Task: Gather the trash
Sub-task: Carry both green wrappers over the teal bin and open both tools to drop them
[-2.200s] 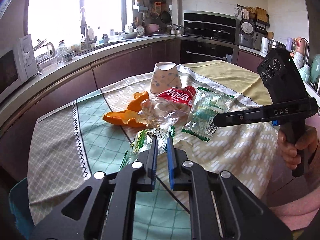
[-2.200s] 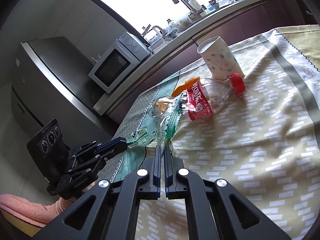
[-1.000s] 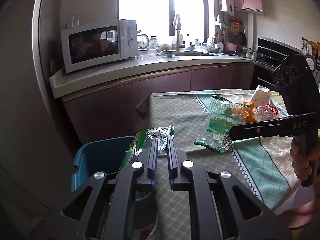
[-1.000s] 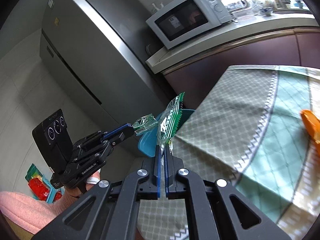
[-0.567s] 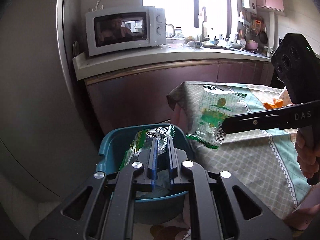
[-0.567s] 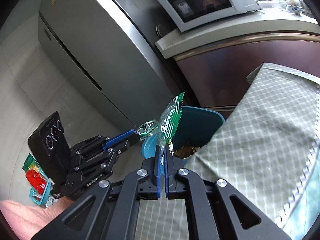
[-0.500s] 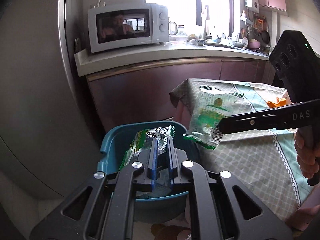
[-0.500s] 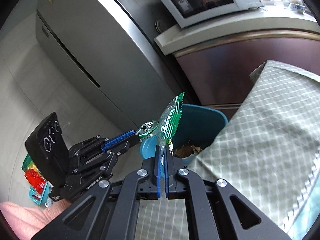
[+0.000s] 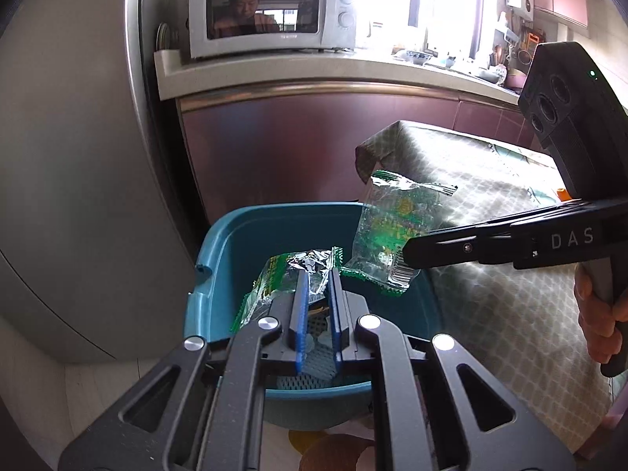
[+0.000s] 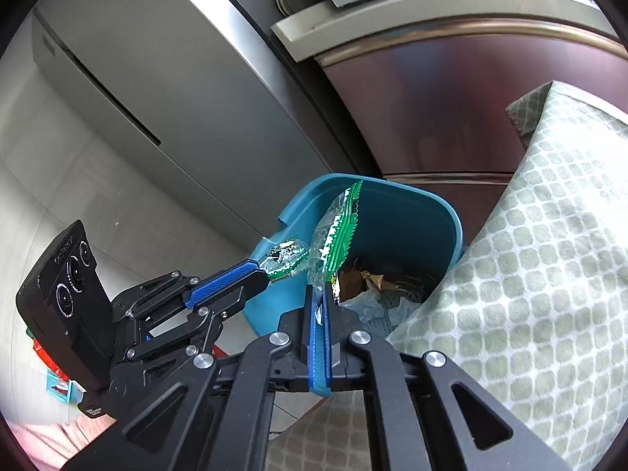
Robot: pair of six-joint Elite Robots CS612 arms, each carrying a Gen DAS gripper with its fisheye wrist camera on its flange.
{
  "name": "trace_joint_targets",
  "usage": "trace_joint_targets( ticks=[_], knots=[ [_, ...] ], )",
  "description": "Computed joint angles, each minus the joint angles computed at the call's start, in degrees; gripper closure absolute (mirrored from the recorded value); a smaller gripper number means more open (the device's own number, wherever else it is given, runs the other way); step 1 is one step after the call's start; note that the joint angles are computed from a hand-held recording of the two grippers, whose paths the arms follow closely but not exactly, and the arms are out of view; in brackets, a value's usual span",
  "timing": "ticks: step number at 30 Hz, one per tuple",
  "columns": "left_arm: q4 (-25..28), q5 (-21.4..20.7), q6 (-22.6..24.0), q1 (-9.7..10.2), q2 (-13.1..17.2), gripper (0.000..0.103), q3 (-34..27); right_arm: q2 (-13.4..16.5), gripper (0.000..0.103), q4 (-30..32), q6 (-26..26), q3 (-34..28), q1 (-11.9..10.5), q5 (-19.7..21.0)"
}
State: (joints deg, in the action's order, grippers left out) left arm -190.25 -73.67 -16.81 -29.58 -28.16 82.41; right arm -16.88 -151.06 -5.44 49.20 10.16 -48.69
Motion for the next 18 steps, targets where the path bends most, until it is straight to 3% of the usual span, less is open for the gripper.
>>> trace_joint_targets(
  ticks=[8,18],
  knots=[
    [3.5,-1.2,-1.3,0.26,1.7,0.090,-2.6,1.9,0.098,2.3,1.0,-3.6,0.4,-2.0],
    [4.4,-2.0,-1.9,-0.02,2.4,0.088,-3.9,0.5,0.097,-0.9,1.7,-0.1,-0.3,-1.5]
  ],
)
